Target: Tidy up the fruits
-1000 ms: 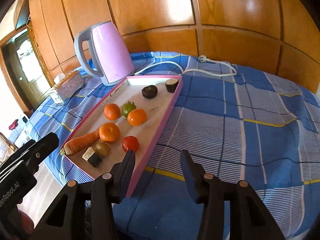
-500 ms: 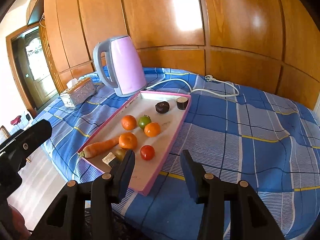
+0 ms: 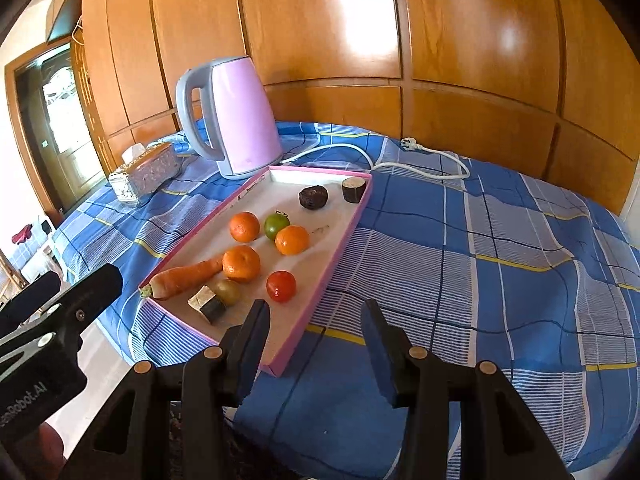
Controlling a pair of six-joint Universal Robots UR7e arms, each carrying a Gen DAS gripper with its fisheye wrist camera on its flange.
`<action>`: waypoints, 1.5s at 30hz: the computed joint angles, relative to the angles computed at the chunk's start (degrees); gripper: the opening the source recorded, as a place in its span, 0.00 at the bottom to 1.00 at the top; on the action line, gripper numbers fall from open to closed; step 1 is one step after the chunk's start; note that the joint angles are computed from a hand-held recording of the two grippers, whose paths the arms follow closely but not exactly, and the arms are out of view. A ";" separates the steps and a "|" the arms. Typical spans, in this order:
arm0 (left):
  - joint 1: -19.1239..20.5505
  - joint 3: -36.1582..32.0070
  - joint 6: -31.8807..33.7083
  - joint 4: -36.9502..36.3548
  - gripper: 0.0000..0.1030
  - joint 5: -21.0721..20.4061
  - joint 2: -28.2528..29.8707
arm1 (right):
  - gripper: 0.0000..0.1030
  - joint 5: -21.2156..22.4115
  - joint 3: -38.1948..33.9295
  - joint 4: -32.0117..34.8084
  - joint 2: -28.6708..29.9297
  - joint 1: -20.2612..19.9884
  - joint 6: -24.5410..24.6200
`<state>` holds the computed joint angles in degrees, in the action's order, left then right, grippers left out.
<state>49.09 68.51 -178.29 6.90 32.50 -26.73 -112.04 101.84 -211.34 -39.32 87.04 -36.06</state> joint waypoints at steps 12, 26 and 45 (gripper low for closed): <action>0.30 -0.41 -0.14 0.84 0.91 0.21 0.33 | 0.47 0.16 -0.18 0.51 0.47 -0.13 -0.12; 0.15 -0.29 -0.29 0.80 0.92 0.28 0.30 | 0.47 0.21 0.05 0.42 0.45 -0.02 -0.26; -0.16 -0.68 -1.29 1.55 0.92 0.55 0.45 | 0.47 0.25 -0.10 0.21 0.60 0.02 -0.66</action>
